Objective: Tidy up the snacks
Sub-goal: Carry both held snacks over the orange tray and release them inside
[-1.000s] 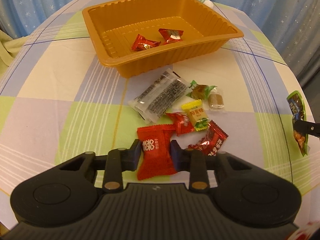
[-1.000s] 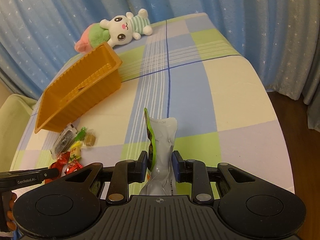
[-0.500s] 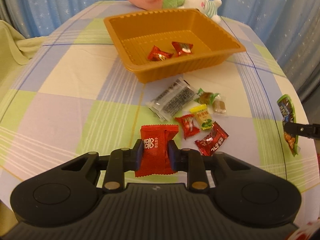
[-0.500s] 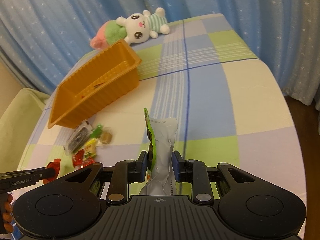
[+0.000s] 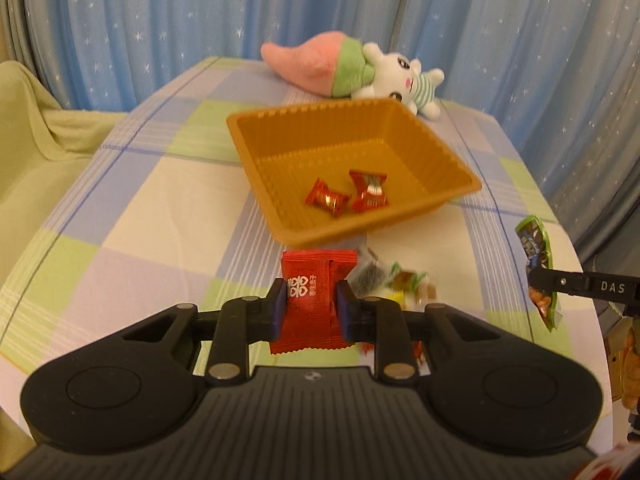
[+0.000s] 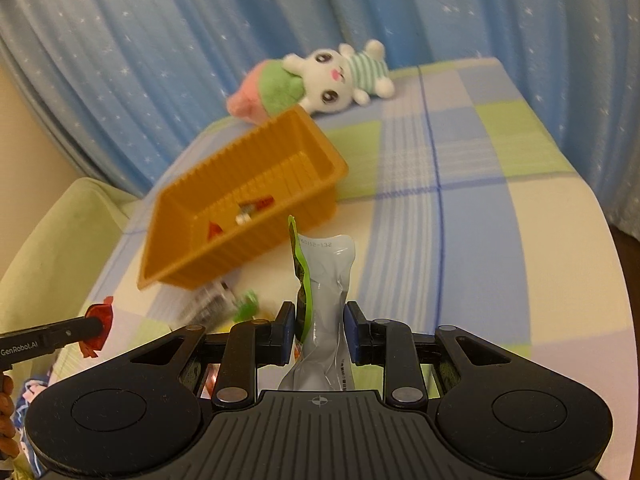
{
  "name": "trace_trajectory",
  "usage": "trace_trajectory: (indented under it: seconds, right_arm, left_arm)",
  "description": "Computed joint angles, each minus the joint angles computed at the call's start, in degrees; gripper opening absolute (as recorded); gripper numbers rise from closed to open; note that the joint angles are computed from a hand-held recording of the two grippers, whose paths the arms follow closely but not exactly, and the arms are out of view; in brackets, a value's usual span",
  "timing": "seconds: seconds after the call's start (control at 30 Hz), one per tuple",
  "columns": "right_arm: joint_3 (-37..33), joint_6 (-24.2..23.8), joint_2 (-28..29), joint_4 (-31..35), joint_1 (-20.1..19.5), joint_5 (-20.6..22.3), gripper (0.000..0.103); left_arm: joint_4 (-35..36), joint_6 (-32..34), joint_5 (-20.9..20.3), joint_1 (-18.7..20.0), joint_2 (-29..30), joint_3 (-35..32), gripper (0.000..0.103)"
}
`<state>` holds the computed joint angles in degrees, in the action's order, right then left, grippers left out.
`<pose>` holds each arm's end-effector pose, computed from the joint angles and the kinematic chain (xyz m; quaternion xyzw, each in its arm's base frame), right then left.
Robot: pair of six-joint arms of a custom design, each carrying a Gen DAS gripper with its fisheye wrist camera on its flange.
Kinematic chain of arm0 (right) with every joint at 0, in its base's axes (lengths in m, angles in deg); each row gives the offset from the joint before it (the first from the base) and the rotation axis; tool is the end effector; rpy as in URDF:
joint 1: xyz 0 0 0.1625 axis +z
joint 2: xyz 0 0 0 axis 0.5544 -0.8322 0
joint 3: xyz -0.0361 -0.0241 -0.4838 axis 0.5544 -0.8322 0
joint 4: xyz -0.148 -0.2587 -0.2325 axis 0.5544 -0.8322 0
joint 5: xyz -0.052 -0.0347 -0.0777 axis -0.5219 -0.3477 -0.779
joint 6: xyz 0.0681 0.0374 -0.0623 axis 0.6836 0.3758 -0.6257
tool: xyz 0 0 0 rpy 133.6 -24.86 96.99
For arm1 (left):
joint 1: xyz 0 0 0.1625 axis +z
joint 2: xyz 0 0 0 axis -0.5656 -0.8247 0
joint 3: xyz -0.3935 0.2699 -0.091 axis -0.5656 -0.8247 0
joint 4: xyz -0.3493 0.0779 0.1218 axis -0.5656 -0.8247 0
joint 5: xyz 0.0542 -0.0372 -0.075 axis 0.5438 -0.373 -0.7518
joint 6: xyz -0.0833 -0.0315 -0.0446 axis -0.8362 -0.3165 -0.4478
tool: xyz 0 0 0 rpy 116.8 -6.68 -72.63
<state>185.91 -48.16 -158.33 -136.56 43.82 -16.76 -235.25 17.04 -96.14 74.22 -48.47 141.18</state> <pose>0.0213 -0.4168 0.3313 -0.0546 -0.8698 0.4476 0.2005 -0.3408 -0.5345 0.0631 0.3094 0.8932 -0.2342 0.2273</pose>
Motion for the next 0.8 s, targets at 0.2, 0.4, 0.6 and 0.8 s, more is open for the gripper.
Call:
trace_trajectory:
  seconds: [0.2,0.4,0.6,0.8]
  right_arm:
    - [-6.5,-2.0,1.0,3.8,1.7,1.3,0.027]
    - [-14.5,-5.1,3.7,6.8,4.0,2.0,0.027]
    - [-22.6,-6.6,7.2,10.4,5.6,2.0,0.027]
    - [-29.2,-8.3,10.8,14.7,6.1,-0.1,0.027]
  left_arm:
    - [-0.5,3.8,-0.3,1.1,1.8,-5.1,0.023]
    - [-0.5,8.4,-0.8,2.4,5.0,-12.7,0.023]
    - [1.5,13.8,-1.4,3.6,9.5,-21.7,0.023]
    - [5.5,17.1,-2.7,5.1,14.4,-31.0,0.023]
